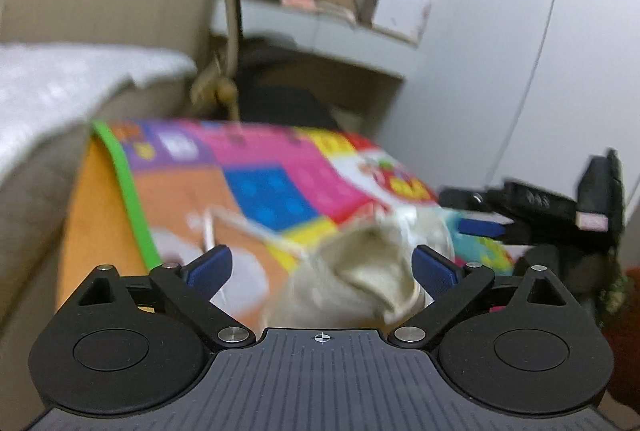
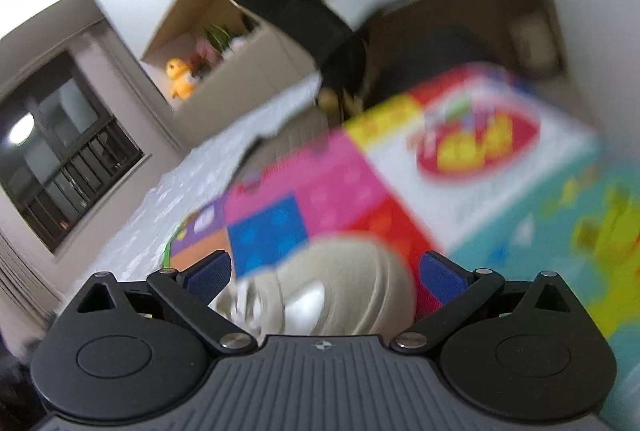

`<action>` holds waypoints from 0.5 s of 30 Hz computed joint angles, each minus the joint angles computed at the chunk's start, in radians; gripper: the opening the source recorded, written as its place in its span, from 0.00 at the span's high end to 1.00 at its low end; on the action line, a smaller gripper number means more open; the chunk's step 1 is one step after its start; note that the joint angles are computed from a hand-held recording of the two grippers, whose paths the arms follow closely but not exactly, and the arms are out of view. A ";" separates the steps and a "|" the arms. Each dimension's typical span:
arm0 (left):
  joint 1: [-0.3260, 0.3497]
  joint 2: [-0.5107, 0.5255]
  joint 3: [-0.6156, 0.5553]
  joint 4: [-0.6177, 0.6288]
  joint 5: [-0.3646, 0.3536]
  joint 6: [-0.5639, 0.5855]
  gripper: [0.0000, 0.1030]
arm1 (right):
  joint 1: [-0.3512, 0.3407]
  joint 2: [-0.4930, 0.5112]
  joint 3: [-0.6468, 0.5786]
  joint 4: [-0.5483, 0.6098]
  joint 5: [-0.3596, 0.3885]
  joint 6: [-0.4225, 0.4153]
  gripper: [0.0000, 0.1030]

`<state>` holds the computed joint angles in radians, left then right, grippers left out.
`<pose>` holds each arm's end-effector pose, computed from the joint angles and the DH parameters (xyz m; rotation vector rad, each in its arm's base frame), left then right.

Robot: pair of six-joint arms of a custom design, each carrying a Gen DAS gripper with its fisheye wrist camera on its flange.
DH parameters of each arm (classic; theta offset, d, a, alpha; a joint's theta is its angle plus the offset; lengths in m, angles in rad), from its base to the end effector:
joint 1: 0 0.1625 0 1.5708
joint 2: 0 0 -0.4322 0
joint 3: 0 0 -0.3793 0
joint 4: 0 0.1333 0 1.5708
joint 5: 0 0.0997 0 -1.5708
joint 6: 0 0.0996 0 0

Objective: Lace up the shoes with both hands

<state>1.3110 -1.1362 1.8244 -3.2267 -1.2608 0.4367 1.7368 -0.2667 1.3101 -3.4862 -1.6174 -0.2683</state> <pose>0.0016 -0.6312 0.3419 0.6538 2.3966 -1.2618 0.2505 -0.7166 -0.0390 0.5678 -2.7135 1.2865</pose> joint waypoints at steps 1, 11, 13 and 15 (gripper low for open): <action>-0.009 0.000 0.001 -0.026 0.000 0.019 0.10 | 0.004 0.000 0.005 -0.033 -0.011 -0.027 0.02; -0.068 0.105 -0.164 0.167 0.086 0.109 0.51 | -0.066 -0.106 0.293 0.037 0.275 -0.339 0.07; -0.072 0.127 -0.193 0.206 0.120 0.099 0.60 | -0.084 -0.106 0.293 0.055 0.322 -0.320 0.07; -0.078 0.147 -0.218 0.246 0.168 0.081 0.64 | -0.106 -0.108 0.289 0.063 0.395 -0.288 0.01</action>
